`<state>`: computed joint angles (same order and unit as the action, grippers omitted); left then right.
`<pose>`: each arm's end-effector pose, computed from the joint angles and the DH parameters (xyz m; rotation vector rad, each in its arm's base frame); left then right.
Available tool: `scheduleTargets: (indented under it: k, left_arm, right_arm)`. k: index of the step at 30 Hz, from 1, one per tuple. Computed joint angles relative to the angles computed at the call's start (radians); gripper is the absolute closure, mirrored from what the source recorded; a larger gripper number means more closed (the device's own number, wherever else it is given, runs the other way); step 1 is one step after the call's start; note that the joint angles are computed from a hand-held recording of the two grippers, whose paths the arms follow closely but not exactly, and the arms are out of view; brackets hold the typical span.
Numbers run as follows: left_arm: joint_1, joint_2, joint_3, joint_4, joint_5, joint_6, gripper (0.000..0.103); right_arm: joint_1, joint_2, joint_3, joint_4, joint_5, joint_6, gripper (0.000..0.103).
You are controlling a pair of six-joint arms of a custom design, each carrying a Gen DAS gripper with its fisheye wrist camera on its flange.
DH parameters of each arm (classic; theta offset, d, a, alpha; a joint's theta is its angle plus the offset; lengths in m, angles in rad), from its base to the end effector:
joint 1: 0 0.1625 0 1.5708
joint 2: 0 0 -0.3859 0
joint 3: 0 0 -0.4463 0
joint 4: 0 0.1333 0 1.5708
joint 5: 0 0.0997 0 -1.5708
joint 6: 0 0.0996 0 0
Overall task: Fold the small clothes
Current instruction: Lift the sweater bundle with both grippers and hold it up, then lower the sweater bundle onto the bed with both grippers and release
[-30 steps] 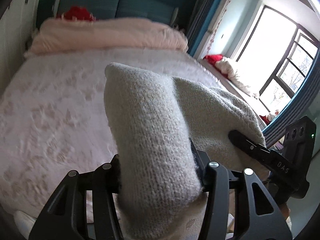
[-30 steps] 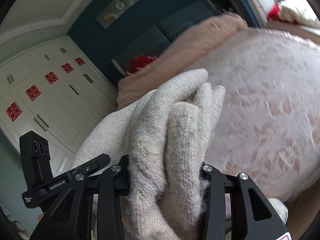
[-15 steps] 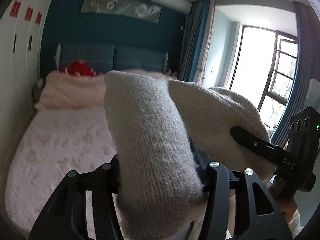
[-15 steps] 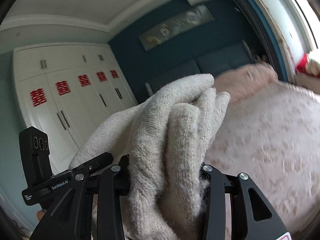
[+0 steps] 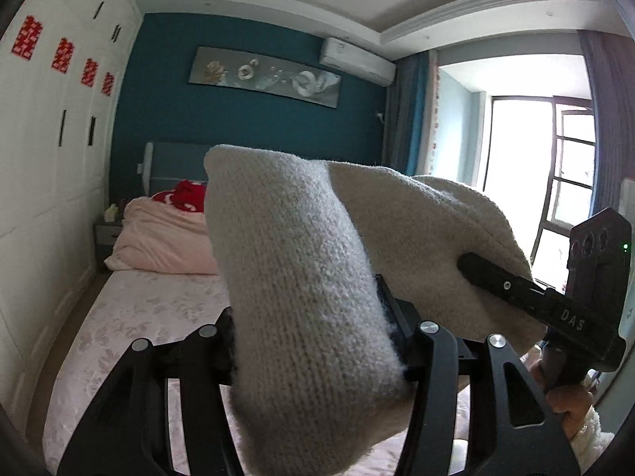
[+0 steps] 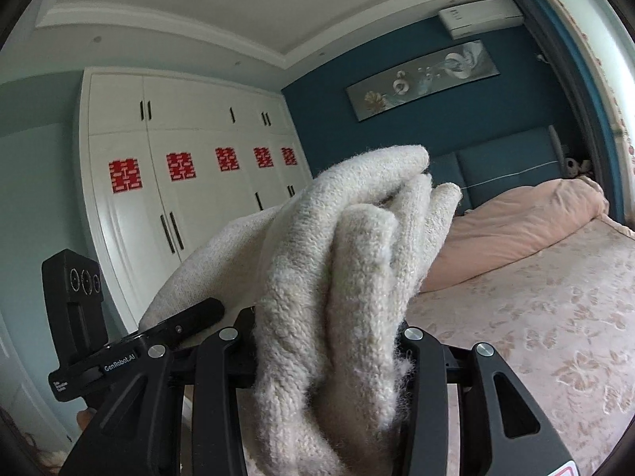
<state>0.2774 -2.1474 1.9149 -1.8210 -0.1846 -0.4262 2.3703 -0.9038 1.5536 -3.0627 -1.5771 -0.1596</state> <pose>-0.2451 -0.3102 0.6189 0.4734 2.0042 -1.5938 0.6193 -0.4171 0.2037 -1.2230 2.3600 -1.1326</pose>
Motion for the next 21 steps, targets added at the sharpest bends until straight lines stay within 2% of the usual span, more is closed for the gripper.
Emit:
scheduleTargets:
  k: [2, 6, 12, 17, 18, 21]
  left_arm:
    - [0.025, -0.023, -0.005, 0.052, 0.002, -0.04, 0.051]
    - [0.11, -0.057, 0.007, 0.023, -0.034, -0.021, 0.051]
    - [0.318, -0.059, 0.02, -0.132, -0.179, 0.093, 0.051]
    - [0.442, -0.056, 0.041, -0.256, -0.286, 0.201, 0.051]
    - [0.468, -0.058, 0.053, -0.275, -0.307, 0.214, 0.05]
    - [0.619, -0.05, 0.089, -0.287, -0.41, 0.205, 0.042]
  right_arm:
    - [-0.002, 0.04, -0.036, 0.025, 0.004, 0.006, 0.063]
    - [-0.02, 0.137, -0.109, 0.082, 0.004, 0.031, 0.063]
    - [-0.046, 0.256, -0.2, 0.168, -0.023, 0.076, 0.063]
    - [-0.067, 0.317, -0.23, 0.202, -0.058, 0.086, 0.062]
    - [-0.075, 0.322, -0.221, 0.201, -0.067, 0.082, 0.059]
    - [-0.126, 0.359, -0.172, 0.207, -0.065, 0.13, 0.045]
